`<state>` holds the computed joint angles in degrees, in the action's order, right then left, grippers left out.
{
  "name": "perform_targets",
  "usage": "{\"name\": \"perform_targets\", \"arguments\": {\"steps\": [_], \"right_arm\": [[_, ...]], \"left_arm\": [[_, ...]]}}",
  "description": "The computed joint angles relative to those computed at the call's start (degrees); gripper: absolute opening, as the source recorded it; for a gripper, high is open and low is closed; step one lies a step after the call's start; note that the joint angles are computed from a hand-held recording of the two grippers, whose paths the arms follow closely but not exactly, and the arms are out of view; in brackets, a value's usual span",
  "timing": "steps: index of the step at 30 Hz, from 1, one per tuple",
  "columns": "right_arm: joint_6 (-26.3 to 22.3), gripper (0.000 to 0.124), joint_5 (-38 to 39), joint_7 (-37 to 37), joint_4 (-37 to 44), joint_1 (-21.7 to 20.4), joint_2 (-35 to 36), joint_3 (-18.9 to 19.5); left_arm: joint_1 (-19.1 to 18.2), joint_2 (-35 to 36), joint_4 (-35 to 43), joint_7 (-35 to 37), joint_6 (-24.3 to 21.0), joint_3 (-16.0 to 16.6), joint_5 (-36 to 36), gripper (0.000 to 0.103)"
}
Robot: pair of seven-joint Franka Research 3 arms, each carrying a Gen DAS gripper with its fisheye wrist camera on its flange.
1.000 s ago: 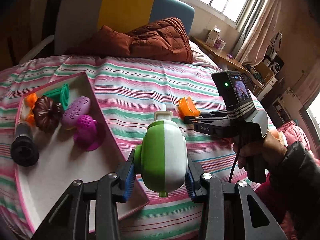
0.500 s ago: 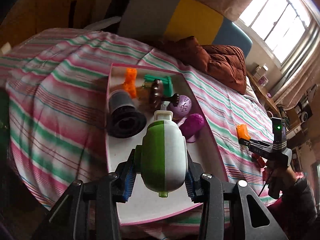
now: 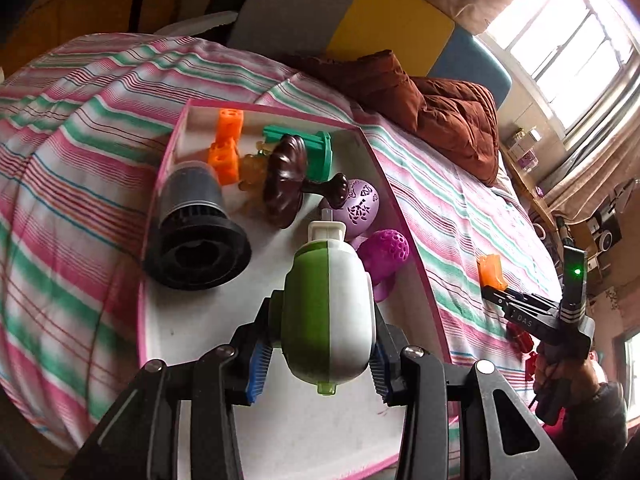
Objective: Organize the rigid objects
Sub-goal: 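Carry the bottle into the tray and open the left gripper while the right holds the orange piece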
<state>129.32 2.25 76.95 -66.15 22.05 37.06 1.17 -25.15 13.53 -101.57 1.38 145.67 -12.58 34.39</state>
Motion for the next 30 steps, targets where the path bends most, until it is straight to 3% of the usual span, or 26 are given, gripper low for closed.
{"name": "perform_targets", "arguments": {"steps": [18, 24, 28, 30], "right_arm": [[-0.36, 0.026, -0.30, -0.11, 0.96, 0.13, 0.56, -0.16], [-0.39, 0.026, -0.32, -0.13, 1.10, 0.12, 0.64, -0.17], [-0.41, 0.026, -0.30, -0.23, 1.11, 0.09, 0.64, -0.15], [-0.36, 0.026, -0.30, -0.28, 1.00, 0.09, 0.58, -0.15]], "left_arm": [[0.42, 3.07, 2.15, 2.60, -0.19, 0.88, -2.43, 0.043], [0.00, 2.01, 1.75, 3.04, -2.08, 0.73, -1.61, 0.046], [-0.66, 0.79, 1.34, 2.24, -3.72, 0.71, 0.53, 0.056], [-0.66, 0.32, 1.20, 2.22, -4.48, 0.47, 1.08, 0.056]]}}
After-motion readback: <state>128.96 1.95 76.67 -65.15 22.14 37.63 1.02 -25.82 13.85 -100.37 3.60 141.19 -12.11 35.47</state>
